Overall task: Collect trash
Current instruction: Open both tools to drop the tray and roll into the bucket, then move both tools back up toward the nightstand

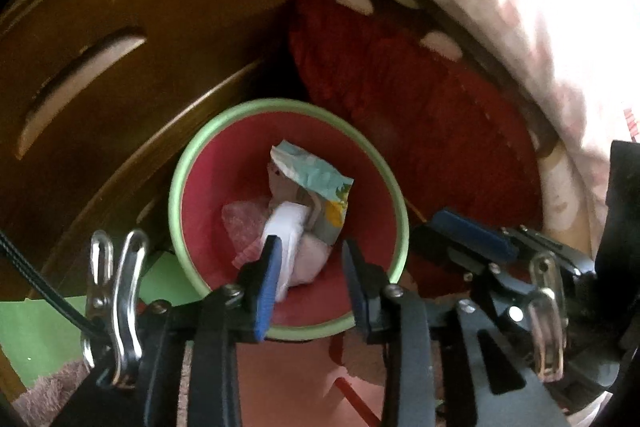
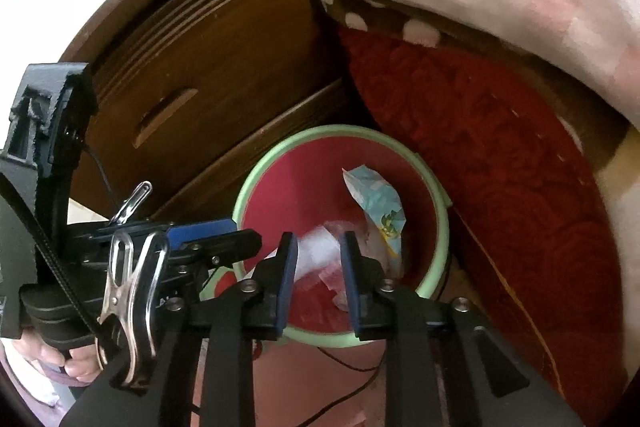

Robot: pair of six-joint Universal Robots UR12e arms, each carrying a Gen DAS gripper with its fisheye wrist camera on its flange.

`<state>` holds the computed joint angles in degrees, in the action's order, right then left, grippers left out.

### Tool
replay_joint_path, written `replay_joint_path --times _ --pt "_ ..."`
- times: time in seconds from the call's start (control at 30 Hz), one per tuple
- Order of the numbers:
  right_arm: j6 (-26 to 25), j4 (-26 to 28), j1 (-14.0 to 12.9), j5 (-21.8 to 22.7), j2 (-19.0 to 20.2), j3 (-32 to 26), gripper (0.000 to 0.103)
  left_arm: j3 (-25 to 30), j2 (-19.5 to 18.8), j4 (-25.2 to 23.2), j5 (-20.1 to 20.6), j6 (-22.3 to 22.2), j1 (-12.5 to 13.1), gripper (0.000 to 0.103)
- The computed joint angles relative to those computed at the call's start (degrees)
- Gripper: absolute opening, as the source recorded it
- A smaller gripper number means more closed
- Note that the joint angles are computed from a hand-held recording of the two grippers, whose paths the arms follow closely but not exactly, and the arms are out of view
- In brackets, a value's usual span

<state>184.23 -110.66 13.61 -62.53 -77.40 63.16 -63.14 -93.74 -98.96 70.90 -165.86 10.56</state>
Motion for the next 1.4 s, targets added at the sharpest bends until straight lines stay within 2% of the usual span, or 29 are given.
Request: replay_joint_path --times 0.27,0.73,0.9,1.07,1.17,1.4 --pt "0.89 -3.01 -0.4 0.94 -0.8 1.27 0.024 0.71 0.94 1.54 0.85 -0.3 -0.07 0.033" --pt "2.08 -9.78 -0.62 2.28 -2.81 1.31 0.025 6.2 1.41 4.85 -1.74 -1.06 2.1 0.035" --pt "1.93 -10.5 -0.42 2.79 -2.46 -1.03 0.025 8.96 0.83 5.56 -2.76 -1.67 3.57 0.035" --pt "1.08 -11.54 -0.08 3.09 -1.67 -4.22 0.025 14.3 -1.16 4.77 -2.87 -1.67 5.15 0.037" --pt "0.34 -11.36 0.05 3.94 -0.5 -7.1 0.025 17.34 -2.63 4.84 -1.68 -1.86 5.87 0.037" --pt "-2.45 -8.69 1.6 2.84 3.91 -15.97 0.026 25.67 -6.95 3.53 0.41 -2.11 7.79 0.037"
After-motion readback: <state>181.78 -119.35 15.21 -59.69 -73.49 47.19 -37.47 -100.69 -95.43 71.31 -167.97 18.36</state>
